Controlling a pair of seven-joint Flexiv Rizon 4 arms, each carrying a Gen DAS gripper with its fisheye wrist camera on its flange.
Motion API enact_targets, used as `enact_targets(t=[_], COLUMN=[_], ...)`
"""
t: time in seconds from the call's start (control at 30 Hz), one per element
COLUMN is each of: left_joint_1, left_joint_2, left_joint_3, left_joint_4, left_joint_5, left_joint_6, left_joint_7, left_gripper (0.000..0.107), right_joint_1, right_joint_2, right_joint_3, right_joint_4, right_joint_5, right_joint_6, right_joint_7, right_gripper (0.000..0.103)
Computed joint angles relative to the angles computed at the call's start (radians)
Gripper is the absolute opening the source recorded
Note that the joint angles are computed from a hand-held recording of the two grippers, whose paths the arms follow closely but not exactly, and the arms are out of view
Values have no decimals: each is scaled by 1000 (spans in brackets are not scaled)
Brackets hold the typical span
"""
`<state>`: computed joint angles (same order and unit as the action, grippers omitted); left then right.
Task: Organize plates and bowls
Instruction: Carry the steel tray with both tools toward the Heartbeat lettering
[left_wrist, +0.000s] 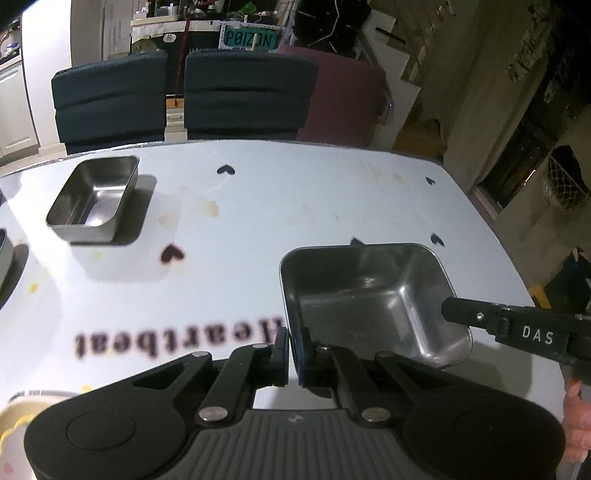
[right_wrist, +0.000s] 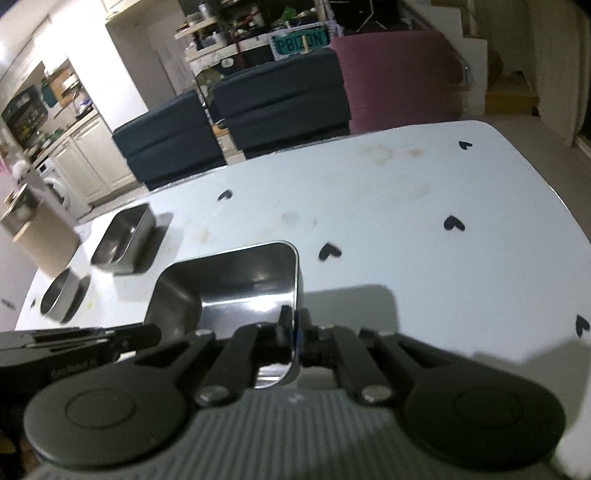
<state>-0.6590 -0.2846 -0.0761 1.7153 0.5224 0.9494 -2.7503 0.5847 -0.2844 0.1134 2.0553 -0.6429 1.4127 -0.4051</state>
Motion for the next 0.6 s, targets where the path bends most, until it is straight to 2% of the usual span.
enact_targets(t=[0.27,0.4,0.6], left_joint_1=[9,15,19], left_joint_2=[3,-1,-8], left_joint_3=[-22,-19,-17], left_joint_4=[44,57,69], left_joint_5=[-61,-89,-111], left_joint_6=[0,-4,-12], left_joint_7=[38,56,60], left_gripper=[4,4,4], right_joint_1=[-2,-3,18], right_joint_2=[60,44,20], right_joint_3=[67,94,93], right_joint_4=[41,20,-9], right_joint_5=[38,73,70], right_joint_6=[-107,-151,-189], right_joint_7=[-19,-50,-67], right_gripper=[4,4,5])
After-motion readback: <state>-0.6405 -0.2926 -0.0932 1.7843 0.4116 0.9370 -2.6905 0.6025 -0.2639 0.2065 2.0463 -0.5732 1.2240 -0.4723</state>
